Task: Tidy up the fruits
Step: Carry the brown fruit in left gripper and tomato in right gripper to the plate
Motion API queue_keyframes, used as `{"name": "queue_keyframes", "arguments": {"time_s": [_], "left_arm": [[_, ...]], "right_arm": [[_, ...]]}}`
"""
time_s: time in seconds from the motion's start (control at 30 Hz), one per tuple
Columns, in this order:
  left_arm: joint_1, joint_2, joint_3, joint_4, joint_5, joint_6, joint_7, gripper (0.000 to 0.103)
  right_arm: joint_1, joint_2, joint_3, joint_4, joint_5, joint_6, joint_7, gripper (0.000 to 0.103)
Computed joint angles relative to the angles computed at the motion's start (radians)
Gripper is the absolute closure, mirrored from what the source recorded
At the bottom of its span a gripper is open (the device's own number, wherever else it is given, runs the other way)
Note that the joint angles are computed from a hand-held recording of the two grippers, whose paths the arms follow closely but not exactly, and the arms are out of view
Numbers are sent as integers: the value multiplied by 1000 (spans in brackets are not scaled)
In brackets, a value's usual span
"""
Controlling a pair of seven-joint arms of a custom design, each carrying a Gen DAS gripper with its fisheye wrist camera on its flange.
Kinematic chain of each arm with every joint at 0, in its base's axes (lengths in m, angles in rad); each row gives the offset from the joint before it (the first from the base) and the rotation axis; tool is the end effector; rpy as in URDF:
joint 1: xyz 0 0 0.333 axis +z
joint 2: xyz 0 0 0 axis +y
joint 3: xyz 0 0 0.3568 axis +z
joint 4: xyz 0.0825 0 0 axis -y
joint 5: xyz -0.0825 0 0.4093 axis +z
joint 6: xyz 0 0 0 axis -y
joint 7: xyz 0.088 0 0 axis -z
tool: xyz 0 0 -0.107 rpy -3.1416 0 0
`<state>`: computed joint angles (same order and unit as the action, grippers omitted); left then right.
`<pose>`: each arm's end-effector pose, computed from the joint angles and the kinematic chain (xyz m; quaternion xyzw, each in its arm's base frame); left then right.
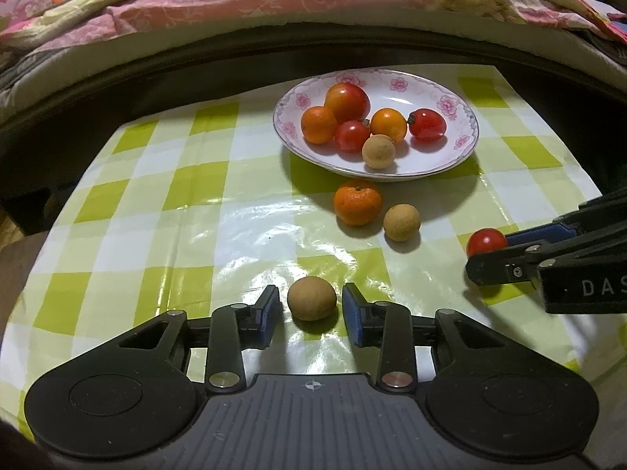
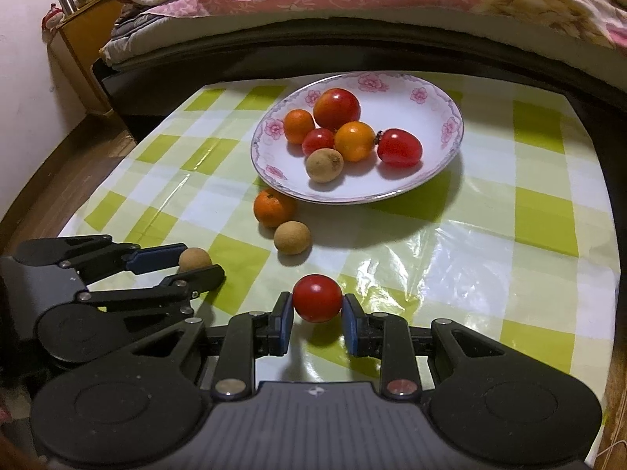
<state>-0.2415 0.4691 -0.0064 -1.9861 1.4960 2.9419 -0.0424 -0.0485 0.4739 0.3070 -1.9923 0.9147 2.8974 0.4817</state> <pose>0.6040 -0.2195 0.2583 -0.6454 0.6838 -0.2176 0.2619 0.6561 0.1103 0.2767 -0.7999 0.5127 -0.0719 0.3035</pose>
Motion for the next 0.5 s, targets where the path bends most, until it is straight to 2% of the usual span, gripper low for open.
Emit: {"name": "queue_keyframes", "arguments": {"time_s": [0.07,0.1,0.2,0.3,0.4,0.47,0.5], "left_arm": [[6,-2,-2,-5,-45,-10,12,43],[10,-2,-1,-9,-75,-12,15,33],[9,1,14,-13,-115,22,58,27],[-31,-1,39,-9,-76,-4,32,27],[-21,0,32,-7,-88,2,52,29],[-32,2,45,-2,-32,26,17,43],[-39,4,46,3,10,30,-6,53]], "right_arm": [[-2,-1,-1,0,-1,-6,3,73],[-5,-2,-1,-1,1,-10,3,73],[-13,-6,3,-1,18,-20,-10,73],[-14,-10,-2,-1,35,-26,-19,73],[-11,-15,-10,-2,50,-32,-26,73],[-10,-19,-13,-4,62,-37,-34,73],[-11,-22,-13,-5,72,-37,-43,73]]}}
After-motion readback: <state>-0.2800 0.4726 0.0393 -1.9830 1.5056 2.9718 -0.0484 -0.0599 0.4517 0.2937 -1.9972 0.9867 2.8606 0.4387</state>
